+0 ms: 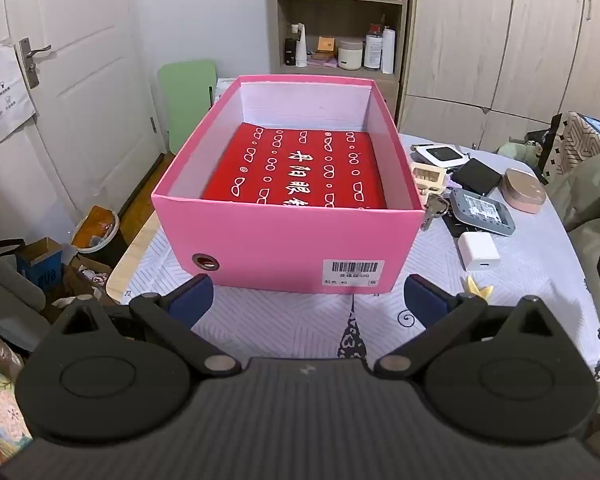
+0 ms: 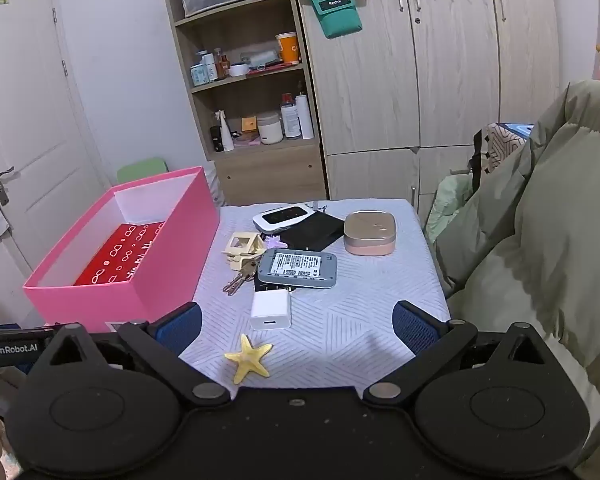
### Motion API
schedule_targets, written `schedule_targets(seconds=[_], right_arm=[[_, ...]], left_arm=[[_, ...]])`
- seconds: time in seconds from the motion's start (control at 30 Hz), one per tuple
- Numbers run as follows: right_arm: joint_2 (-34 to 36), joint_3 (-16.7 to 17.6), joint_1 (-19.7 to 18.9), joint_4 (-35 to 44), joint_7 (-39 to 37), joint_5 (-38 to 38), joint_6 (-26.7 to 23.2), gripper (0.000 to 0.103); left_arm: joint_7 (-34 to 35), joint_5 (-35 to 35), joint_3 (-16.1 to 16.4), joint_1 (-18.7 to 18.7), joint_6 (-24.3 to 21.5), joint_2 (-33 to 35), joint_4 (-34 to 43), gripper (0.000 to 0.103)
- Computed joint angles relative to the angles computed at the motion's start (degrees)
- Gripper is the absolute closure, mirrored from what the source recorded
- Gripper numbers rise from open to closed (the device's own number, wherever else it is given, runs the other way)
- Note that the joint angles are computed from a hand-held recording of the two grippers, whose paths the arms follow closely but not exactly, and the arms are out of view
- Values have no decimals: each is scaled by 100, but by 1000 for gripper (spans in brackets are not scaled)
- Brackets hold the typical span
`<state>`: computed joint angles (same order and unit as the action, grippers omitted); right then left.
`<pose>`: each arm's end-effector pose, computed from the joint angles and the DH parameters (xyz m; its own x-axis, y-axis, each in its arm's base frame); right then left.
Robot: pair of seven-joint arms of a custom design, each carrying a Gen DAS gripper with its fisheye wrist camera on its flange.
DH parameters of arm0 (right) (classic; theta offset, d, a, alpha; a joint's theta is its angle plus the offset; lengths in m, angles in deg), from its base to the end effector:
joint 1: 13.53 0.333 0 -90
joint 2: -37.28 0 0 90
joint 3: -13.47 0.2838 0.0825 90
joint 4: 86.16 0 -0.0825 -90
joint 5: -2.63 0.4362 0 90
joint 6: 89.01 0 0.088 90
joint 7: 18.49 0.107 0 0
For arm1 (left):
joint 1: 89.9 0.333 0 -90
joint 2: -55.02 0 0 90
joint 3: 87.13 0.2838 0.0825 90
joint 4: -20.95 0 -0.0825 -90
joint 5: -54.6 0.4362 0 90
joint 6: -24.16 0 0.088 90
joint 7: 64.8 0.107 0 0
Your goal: Organize rigid objects
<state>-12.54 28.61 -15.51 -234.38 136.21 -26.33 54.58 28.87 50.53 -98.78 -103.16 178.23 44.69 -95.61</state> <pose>0.4109 0.1096 0.5702 -0.4866 -0.8539 -0.1846 -0.4328 0.4191 -0.7981 0.5526 -0.2616 0.5753 -0.4391 -0.8983 -0.0154 -0.6002 0.3060 -0.7390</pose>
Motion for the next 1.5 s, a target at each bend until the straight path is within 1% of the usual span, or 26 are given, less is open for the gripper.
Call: schedule_targets(seconds=[0.03,0.37,0.4,0.43,0.5,0.83,0.9,1.0,1.1,1.2,1.23,1.33,1.37,1.5], right_arm=[[-21,-5,-7,-29,21,-16,64,0],[-109,25,16,-10,36,-23,-70,0],[-101,23,31,1,23,-11,-94,0],[-98,26,43,11,15,-5,-116,0],[-112,-31,31,-85,-10,-24,11,0],[-391,-60,7,-306,-178,23,-46,0],[-422,-32,-14,-319,-287,-24,-147,0],[-565,-20,-32,-430,-391,-102,-232,0],[-708,-115,-20,-558,-474,-56,-226,0],[-895,-252,33,-700,-633,54,-199,0],[-926,-322,65,-745,-713,118,-142,0],[-1012,-700,285,-867,-1204,485,0,0],[-1066,-756,297,-910,-1315,597,50,0],[-1160,-613,159,-952,-1486,824,123,0]], left_arm=[[-15,12,-3,4,-1,-4,-3,0],[-153,95,-47,-40,-42,-192,-166,0],[-2,-7,10,-76,-128,-122,-86,0],[4,-38,8,-81,-159,-124,-85,0],[-35,-53,-10,-80,-181,-132,-99,0],[12,-59,-93,-185,-58,-177,-197,2],[-110,92,-155,-177,-174,-151,-132,2],[-19,4,-150,-267,-258,-174,-107,2],[-310,271,-254,-239,-237,-267,-188,1],[-314,435,-285,-288,-346,-340,-208,1],[-238,396,-265,-332,-394,-367,-213,1],[94,105,-164,-469,-611,-407,-185,1],[157,32,-148,-486,-670,-407,-173,1],[211,-53,-160,-471,-753,-402,-167,1]])
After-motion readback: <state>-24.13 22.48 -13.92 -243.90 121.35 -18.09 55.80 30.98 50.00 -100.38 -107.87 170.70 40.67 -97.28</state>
